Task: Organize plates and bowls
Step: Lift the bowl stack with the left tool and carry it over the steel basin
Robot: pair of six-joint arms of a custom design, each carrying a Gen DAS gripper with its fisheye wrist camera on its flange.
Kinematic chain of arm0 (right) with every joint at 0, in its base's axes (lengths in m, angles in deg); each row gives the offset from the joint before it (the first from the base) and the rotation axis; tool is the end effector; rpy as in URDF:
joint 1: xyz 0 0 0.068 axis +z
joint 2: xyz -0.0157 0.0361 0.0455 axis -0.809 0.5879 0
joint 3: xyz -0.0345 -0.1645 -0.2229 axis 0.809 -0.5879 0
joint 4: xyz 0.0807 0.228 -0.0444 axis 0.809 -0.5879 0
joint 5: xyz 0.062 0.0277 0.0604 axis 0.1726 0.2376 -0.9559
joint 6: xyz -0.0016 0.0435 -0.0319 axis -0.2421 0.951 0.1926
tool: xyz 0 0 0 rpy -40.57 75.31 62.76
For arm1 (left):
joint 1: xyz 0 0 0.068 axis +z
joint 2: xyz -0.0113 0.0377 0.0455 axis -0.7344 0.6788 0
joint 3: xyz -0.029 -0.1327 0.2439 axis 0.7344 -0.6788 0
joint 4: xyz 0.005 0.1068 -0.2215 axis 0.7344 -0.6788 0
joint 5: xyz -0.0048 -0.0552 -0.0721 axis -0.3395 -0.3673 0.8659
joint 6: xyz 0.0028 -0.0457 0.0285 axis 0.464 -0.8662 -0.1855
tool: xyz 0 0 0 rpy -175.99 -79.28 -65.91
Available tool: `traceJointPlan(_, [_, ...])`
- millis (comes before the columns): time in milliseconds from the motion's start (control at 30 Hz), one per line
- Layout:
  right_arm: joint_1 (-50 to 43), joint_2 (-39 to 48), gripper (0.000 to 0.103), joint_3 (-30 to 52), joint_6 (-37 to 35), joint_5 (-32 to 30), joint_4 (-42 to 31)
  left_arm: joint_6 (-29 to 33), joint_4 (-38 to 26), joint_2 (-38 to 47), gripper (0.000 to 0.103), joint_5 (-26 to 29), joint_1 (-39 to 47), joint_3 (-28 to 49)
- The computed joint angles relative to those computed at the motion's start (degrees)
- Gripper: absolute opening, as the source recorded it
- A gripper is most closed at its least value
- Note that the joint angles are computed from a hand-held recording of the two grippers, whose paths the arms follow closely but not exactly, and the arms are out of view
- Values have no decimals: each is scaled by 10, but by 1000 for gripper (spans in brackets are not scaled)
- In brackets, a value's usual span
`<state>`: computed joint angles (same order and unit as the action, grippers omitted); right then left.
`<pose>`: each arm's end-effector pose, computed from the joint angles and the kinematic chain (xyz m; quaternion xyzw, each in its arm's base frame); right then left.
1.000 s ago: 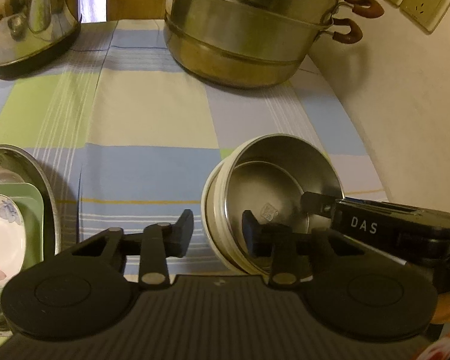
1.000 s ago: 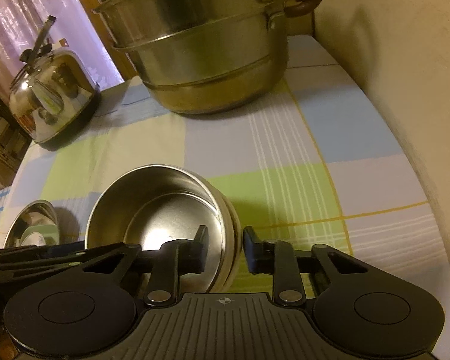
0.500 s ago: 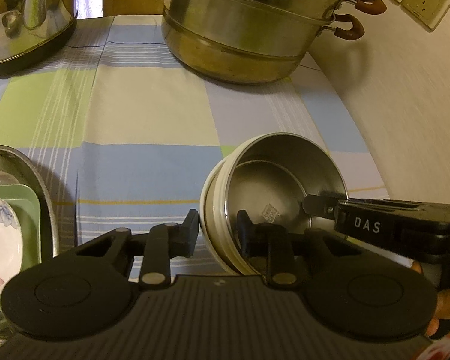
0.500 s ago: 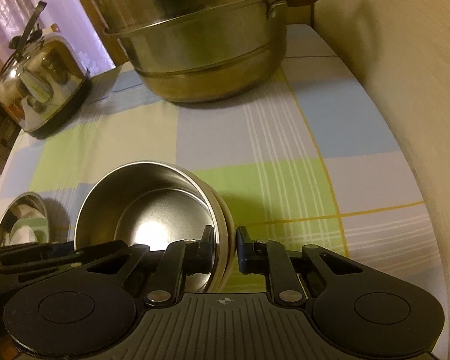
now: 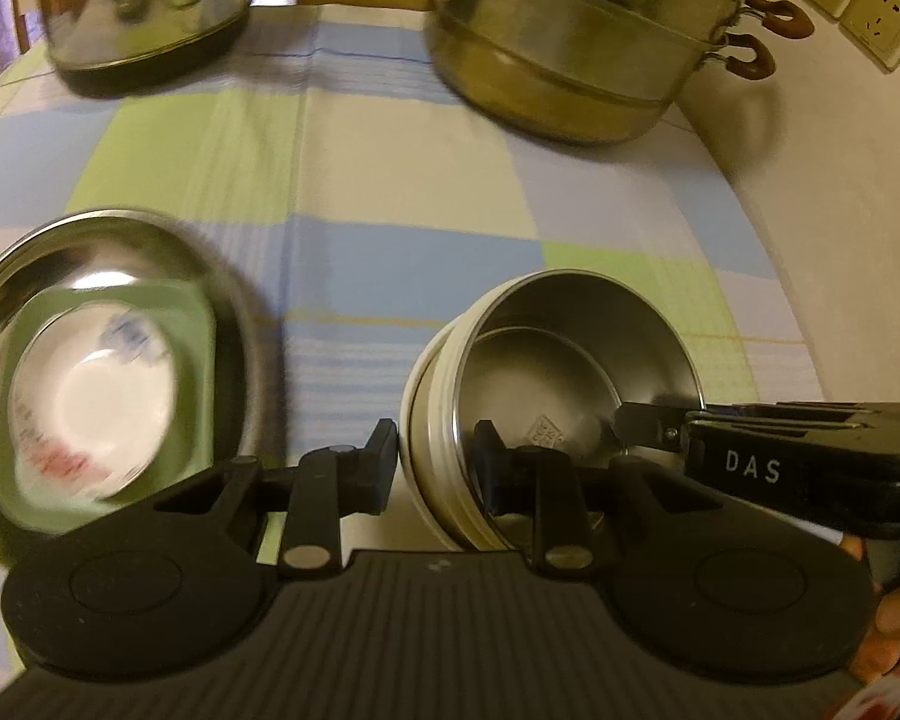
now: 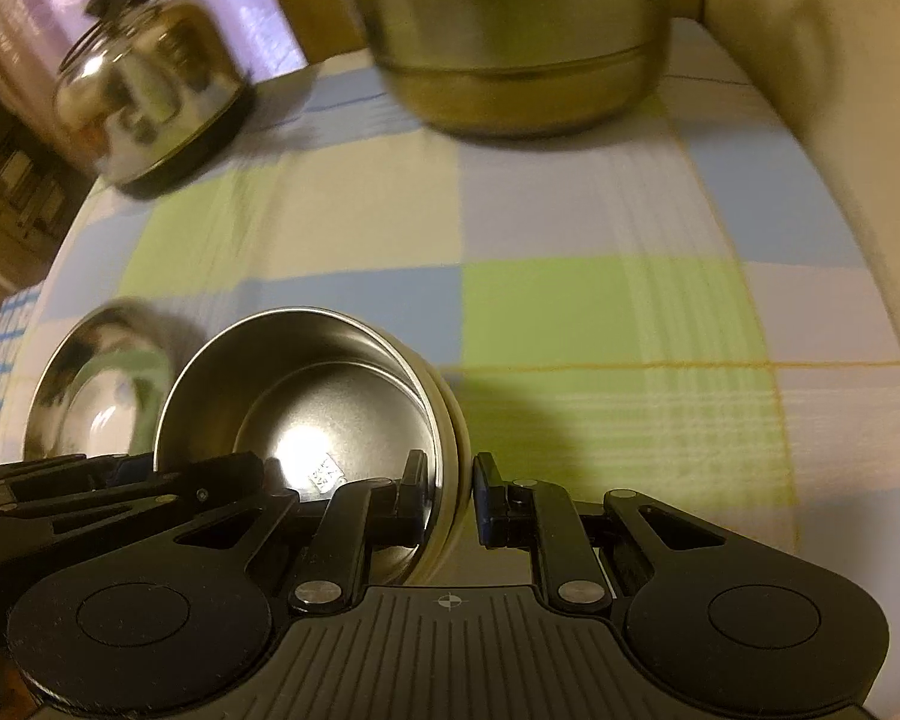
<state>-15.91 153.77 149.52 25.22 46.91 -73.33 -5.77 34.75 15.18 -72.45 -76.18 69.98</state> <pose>0.2675 0.2113 0.2243 -0.0846 0.9632 0.1546 0.2029 0.2227 -0.1201 0.2235 -0.0456 0.9652 -0.1011 0.2368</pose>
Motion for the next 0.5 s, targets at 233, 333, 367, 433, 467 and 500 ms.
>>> traceJointPlan(233, [54, -5, 16, -4, 37, 11, -8, -9, -30, -61, 24, -6, 10, -36])
traceJointPlan(333, [68, -5, 17, -4, 43, 23, -7, -4, -27, -75, 24, -3, 14, -48])
traceJointPlan(367, [69, -7, 17, -7, 45, 23, -4, -3, -24, -78, 24, 1, 17, -52])
traceJointPlan(433, [68, -7, 17, -10, 46, 22, -1, -4, -25, -79, 30, 7, 23, -54])
traceJointPlan(467, [67, -10, 18, -13, 46, 22, 1, -2, -26, -83, 34, 7, 26, -57])
traceJointPlan(500, [67, -13, 19, -17, 42, 21, 4, -1, -27, -88, 43, -1, 27, -60])
